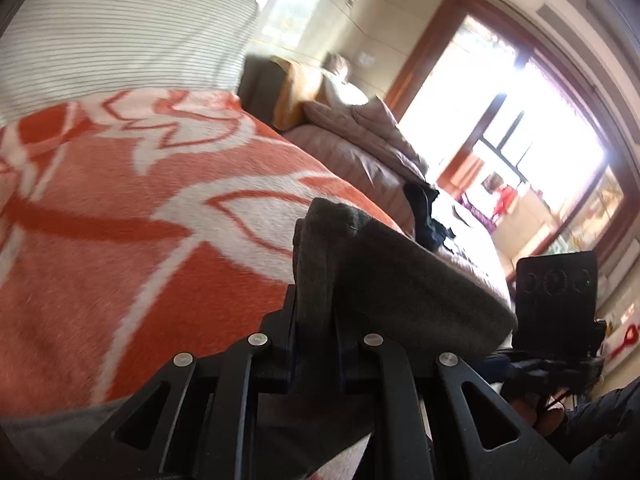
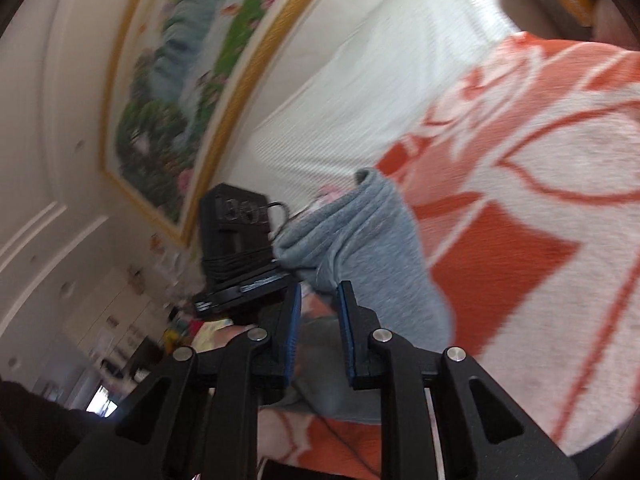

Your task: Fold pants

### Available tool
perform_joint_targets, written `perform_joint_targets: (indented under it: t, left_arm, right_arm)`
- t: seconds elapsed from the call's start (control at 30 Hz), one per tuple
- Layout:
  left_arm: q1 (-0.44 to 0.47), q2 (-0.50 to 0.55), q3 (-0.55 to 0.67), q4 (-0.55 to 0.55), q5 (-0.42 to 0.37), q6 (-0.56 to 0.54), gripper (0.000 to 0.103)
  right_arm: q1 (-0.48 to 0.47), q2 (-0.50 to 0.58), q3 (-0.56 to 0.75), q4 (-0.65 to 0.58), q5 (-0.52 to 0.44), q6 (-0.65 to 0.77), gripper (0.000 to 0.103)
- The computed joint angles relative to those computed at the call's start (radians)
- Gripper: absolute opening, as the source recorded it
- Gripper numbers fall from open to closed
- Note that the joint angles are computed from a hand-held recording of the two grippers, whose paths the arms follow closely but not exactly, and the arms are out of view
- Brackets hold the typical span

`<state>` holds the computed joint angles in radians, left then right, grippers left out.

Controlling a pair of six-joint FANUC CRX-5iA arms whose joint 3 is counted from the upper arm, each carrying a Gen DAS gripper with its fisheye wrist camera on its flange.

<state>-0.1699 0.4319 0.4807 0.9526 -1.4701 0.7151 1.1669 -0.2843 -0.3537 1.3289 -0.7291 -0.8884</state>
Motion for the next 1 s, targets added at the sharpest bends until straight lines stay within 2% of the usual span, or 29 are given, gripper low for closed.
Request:
perform_joint_targets:
  t: [0.07,0.13,0.23,0.3,0.33,0.4,0.43,0.47,0.5,0.63,0.7,0.77,0.8,0.83,0.87,0.93,1.0]
  left_arm:
    - [0.042,-0.023,-0.061,0.042,0.002,-0.021,0.014]
    - [0.083,-0.052,-0.132,0.077,0.009,-0.050,0.014]
    - [0.133,-0.080,-0.222,0.117,0.015,-0.071,0.014]
    - [0.157,-0.094,-0.266,0.132,0.019,-0.090,0.014]
    - [0.166,-0.097,-0.281,0.137,0.019,-0.095,0.014]
    - [0.176,-0.100,-0.303,0.140,0.019,-0.097,0.014]
    - [0.178,-0.101,-0.312,0.141,0.020,-0.096,0.014]
    - [0.181,-0.102,-0.322,0.146,0.023,-0.095,0.014]
    - [0.185,-0.102,-0.330,0.152,0.022,-0.102,0.013]
    - [0.191,-0.105,-0.338,0.164,0.017,-0.114,0.014]
    - [0.196,-0.107,-0.337,0.162,0.010,-0.122,0.014]
    - [0.199,-0.105,-0.333,0.157,0.005,-0.122,0.014]
    - [0.201,-0.105,-0.332,0.156,0.005,-0.127,0.014]
    - [0.203,-0.106,-0.332,0.153,0.006,-0.131,0.014]
    - [0.206,-0.108,-0.333,0.148,0.009,-0.134,0.014]
    - [0.217,-0.111,-0.332,0.139,0.018,-0.137,0.014]
    - [0.233,-0.102,-0.327,0.143,0.019,-0.134,0.014]
  right_arm:
    - [-0.034,0.054,0.057,-0.019,0.100,0.072,0.019]
    - [-0.032,0.124,0.147,-0.135,0.125,0.226,0.017]
    - [-0.034,0.196,0.228,-0.235,0.136,0.320,0.017]
    - [-0.024,0.217,0.260,-0.281,0.105,0.372,0.017]
    - [0.002,0.235,0.305,-0.338,0.030,0.457,0.018]
    - [0.041,0.277,0.397,-0.410,-0.119,0.601,0.033]
    - [0.055,0.298,0.442,-0.434,-0.186,0.660,0.057]
    - [0.066,0.317,0.476,-0.445,-0.241,0.702,0.077]
    - [0.078,0.343,0.518,-0.452,-0.303,0.756,0.081]
    - [0.115,0.466,0.692,-0.442,-0.556,0.940,0.082]
    - [0.116,0.466,0.685,-0.409,-0.562,0.944,0.082]
    - [0.090,0.469,0.712,-0.497,-0.542,0.998,0.082]
    - [0.074,0.468,0.717,-0.543,-0.519,1.013,0.082]
    - [0.060,0.458,0.698,-0.566,-0.490,0.999,0.070]
    - [0.051,0.451,0.684,-0.575,-0.468,0.980,0.039]
    - [0.025,0.423,0.646,-0.615,-0.389,0.942,0.014]
    - [0.000,0.411,0.626,-0.644,-0.294,0.943,0.010]
